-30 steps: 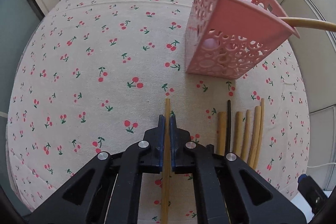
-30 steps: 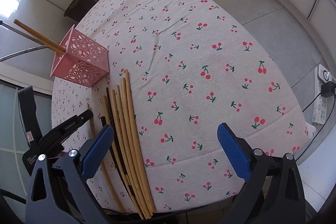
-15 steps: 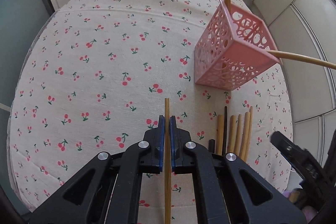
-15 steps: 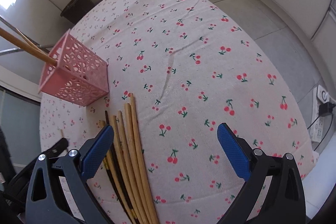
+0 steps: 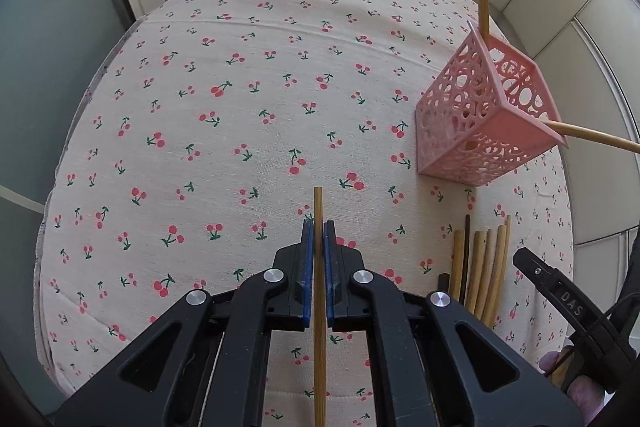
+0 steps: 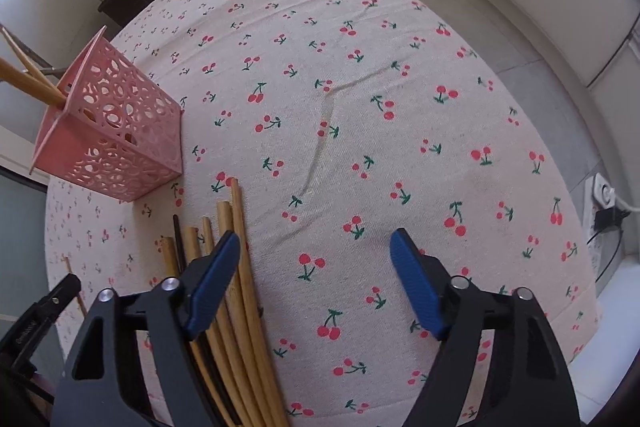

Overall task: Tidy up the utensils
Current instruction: 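Close the right gripper on another wooden stick while the left gripper holds its stick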

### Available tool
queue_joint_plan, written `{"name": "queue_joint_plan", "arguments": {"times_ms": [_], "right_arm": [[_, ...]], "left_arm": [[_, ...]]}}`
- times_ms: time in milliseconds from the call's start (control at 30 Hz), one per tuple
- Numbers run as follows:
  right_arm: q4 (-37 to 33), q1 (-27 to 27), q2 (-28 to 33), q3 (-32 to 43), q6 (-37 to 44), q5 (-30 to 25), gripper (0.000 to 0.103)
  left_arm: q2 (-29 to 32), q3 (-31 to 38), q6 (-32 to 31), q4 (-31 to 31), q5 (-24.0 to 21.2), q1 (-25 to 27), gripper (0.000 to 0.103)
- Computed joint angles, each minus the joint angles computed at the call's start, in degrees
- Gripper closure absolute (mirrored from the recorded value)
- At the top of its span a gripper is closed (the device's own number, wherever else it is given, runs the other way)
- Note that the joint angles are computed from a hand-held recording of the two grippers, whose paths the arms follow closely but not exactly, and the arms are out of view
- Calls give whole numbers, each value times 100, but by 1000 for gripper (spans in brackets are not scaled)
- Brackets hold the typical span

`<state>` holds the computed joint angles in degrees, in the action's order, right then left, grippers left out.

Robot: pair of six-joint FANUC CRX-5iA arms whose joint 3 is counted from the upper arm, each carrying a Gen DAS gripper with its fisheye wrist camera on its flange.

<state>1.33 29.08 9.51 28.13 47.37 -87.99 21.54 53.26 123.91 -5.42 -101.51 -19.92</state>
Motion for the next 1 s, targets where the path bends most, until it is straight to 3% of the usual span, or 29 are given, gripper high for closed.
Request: {"name": "queue_joint_plan", "arguments": {"times_ms": [400,567,633,833,933,1000], "right_arm": [[109,71,58,30,-50,8,28],[689,406,164,-65,139,-81,25],[964,564,117,-258,200,50,25],[892,503,2,-418,535,308,30],[885,401,-12,-388,651,296,56],[748,232,-3,-295,772,222,85]], "left_arm": [[-21,-56,25,73,-42,73,99],[-27,-71,20,74,-35,72,99],[-24,-61,25,58,-50,68,99],[-22,-78,31,56,-86,106,99],[-41,-128,44,94,-55,134,99],[-50,-149,34,102,-35,133,99]]}}
